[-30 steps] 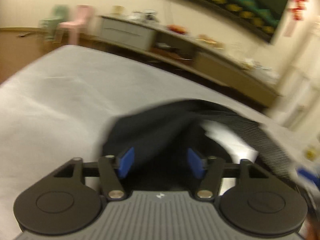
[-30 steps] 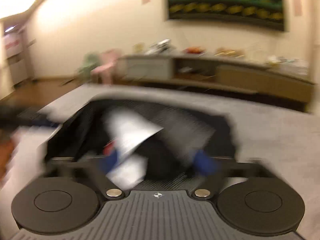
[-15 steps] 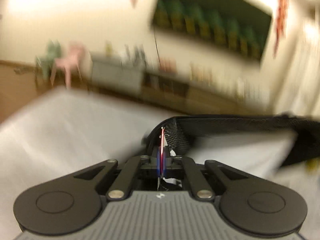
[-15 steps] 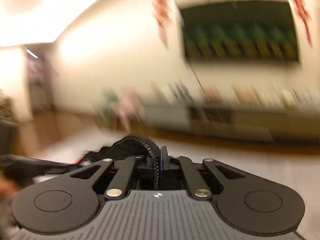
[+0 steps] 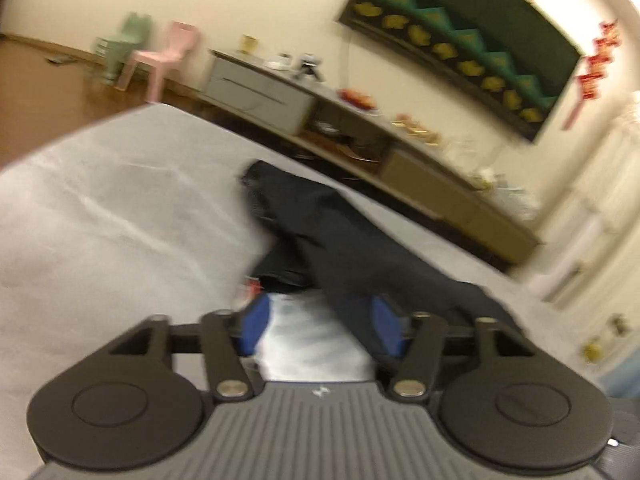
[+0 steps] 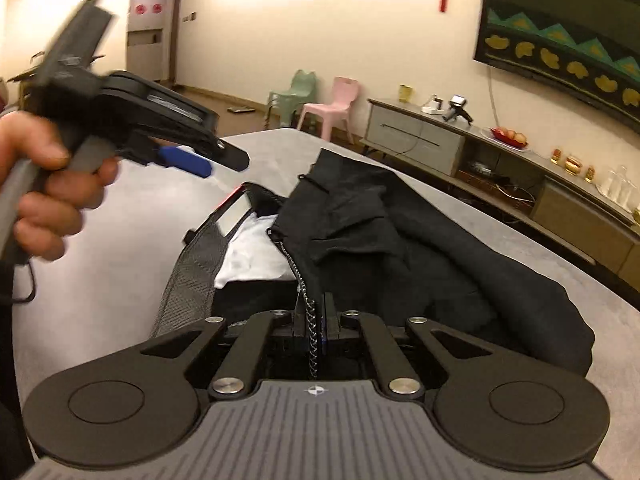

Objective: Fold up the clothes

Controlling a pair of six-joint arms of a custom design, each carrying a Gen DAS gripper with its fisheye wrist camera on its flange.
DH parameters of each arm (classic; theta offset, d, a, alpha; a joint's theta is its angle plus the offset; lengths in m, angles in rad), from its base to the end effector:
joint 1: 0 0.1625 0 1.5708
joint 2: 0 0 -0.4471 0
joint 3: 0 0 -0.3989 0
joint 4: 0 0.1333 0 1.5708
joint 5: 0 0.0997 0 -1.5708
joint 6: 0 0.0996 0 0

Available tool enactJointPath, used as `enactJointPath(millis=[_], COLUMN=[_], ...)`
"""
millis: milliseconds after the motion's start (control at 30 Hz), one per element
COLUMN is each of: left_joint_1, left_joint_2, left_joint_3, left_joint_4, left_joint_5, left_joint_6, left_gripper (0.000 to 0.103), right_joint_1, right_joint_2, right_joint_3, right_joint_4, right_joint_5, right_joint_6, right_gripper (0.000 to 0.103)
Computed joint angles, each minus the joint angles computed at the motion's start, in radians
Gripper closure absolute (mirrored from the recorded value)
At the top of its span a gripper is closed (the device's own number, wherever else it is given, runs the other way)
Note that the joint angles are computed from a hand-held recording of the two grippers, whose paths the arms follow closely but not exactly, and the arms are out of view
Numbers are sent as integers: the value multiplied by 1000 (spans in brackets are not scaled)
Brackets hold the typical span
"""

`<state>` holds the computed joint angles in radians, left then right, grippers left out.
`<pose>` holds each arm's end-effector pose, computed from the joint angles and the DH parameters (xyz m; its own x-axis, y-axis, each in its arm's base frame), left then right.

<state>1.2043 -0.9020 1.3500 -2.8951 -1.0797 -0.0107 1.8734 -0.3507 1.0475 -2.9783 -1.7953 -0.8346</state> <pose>-0.1069 -0.7816 0.3609 -0.9555 -0.0287 -0.2936 0.2191 0.5972 -0.7716 0.3638 -0.7923 0.0516 -0.4866 -0.6381 0.5967 -0.8733 0.3732 -0.3130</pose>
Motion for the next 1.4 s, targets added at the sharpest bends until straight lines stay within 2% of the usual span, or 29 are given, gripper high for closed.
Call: enactJointPath(millis=[67, 100, 167, 233, 300, 333, 367, 433, 500, 533, 567, 633, 700, 767, 833, 867, 900, 967, 1067, 1100, 1200, 1233, 1300, 1333, 1400], left_joint_1=[30, 40, 65, 87, 93, 93, 91, 84, 78, 77, 77, 79, 79, 78, 72, 69, 67, 63, 63, 64, 66, 66, 64, 64, 69], left_joint_2=[5, 13, 47, 87, 118, 131, 144, 149, 145, 131, 114, 96, 95, 98, 100, 100, 96, 81, 50, 42, 22, 16, 14, 21, 29], left_joint_3=[-31, -46, -103, -169, -198, -213, -234, -238, -228, -209, -191, -186, -191, -196, -193, -190, -185, -177, -183, -185, -184, -185, -193, -209, -234], left_joint_4=[104, 145, 232, 312, 311, 314, 326, 267, 177, 116, 61, 19, 36, 69, 93, 88, 63, -32, -222, -251, -285, -296, -263, -226, -156], left_joint_5=[-145, -189, -245, -276, -267, -260, -250, -237, -237, -252, -266, -270, -252, -234, -226, -224, -220, -205, -184, -178, -153, -145, -85, -56, -18], left_joint_6=[-75, -116, -189, -254, -250, -225, -188, -130, -89, -87, -85, -78, -81, -86, -78, -63, -48, -25, -9, -6, 3, 6, -16, -39, -83], left_gripper=[20, 18, 10, 12, 28, 81, 99, 98, 98, 98, 98, 98, 98, 98, 98, 98, 98, 98, 98, 98, 98, 98, 98, 98, 98], right_joint_1=[-7, -10, -15, -10, -7, -8, -10, -16, -26, -37, -48, -71, -88, -104, -120, -128, -125, -111, -71, -51, 11, 19, 30, 30, 15], right_joint_2=[-22, -17, -31, -47, -54, -52, -49, -44, -60, -65, -65, -57, 4, 102, 151, 173, 188, 216, 176, 168, 148, 132, 100, 109, 125], right_joint_3=[36, 24, 45, 75, 91, 88, 82, 58, 39, 30, 14, -43, -169, -333, -401, -430, -456, -511, -509, -522, -541, -520, -476, -489, -476], right_joint_4=[-2, 23, 71, 106, 126, 136, 146, 160, 143, 90, 28, -31, -45, -4, 12, 19, 21, 20, -152, -216, -363, -363, -330, -274, -181], right_joint_5=[22, 43, 109, 145, 158, 150, 141, 100, 48, 37, 28, -17, -160, -303, -324, -325, -323, -314, -223, -206, -95, -71, -42, -73, -194], right_joint_6=[7, 8, -14, -34, -43, -39, -34, -31, -8, 32, 81, 226, 368, 407, 395, 388, 372, 332, 308, 247, 21, -7, -29, -42, -44], right_gripper=[100, 100, 100, 100, 100, 100, 98, 87, 30, 21, 14, 13, 12, 12, 16, 38, 72, 97, 99, 103, 103, 103, 103, 103, 99])
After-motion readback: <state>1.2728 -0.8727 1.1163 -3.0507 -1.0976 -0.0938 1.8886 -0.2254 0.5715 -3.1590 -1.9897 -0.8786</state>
